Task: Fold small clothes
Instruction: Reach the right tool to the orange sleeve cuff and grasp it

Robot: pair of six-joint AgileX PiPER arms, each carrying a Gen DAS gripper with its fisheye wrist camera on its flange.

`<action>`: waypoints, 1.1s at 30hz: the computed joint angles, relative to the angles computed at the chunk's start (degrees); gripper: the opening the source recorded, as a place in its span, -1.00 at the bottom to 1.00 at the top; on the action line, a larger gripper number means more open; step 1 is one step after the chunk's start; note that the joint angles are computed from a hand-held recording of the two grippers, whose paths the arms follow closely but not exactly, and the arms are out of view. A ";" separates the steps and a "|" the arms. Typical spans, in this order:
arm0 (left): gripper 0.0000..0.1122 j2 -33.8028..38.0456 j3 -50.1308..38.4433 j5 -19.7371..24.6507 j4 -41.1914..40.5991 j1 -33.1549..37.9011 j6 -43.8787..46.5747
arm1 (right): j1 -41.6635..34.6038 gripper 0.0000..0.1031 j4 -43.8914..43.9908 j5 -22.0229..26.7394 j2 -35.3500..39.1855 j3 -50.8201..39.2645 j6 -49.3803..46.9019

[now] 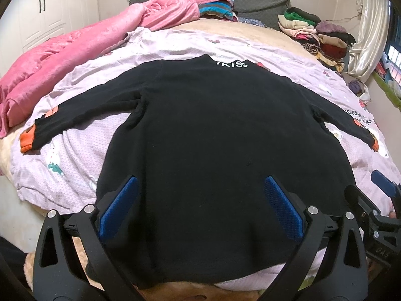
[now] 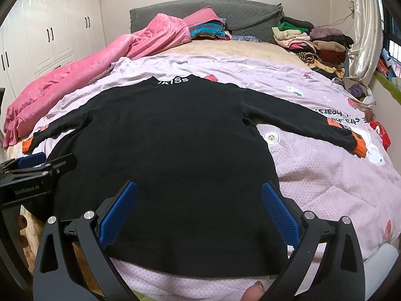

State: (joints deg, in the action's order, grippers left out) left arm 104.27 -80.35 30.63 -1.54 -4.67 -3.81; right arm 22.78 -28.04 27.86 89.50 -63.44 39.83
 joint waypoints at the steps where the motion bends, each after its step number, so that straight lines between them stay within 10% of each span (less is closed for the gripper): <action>1: 0.68 0.36 -0.52 0.24 0.15 -0.08 -0.27 | -0.57 0.92 1.98 -0.19 0.52 -0.78 -1.80; 17: 0.68 11.24 -20.61 9.44 -0.97 -1.44 -0.29 | -7.07 0.92 17.26 -0.53 8.46 -13.72 -17.75; 33: 0.68 33.90 -64.32 31.70 -1.09 -2.79 -1.97 | -16.71 0.92 24.82 2.45 16.25 -24.81 -22.61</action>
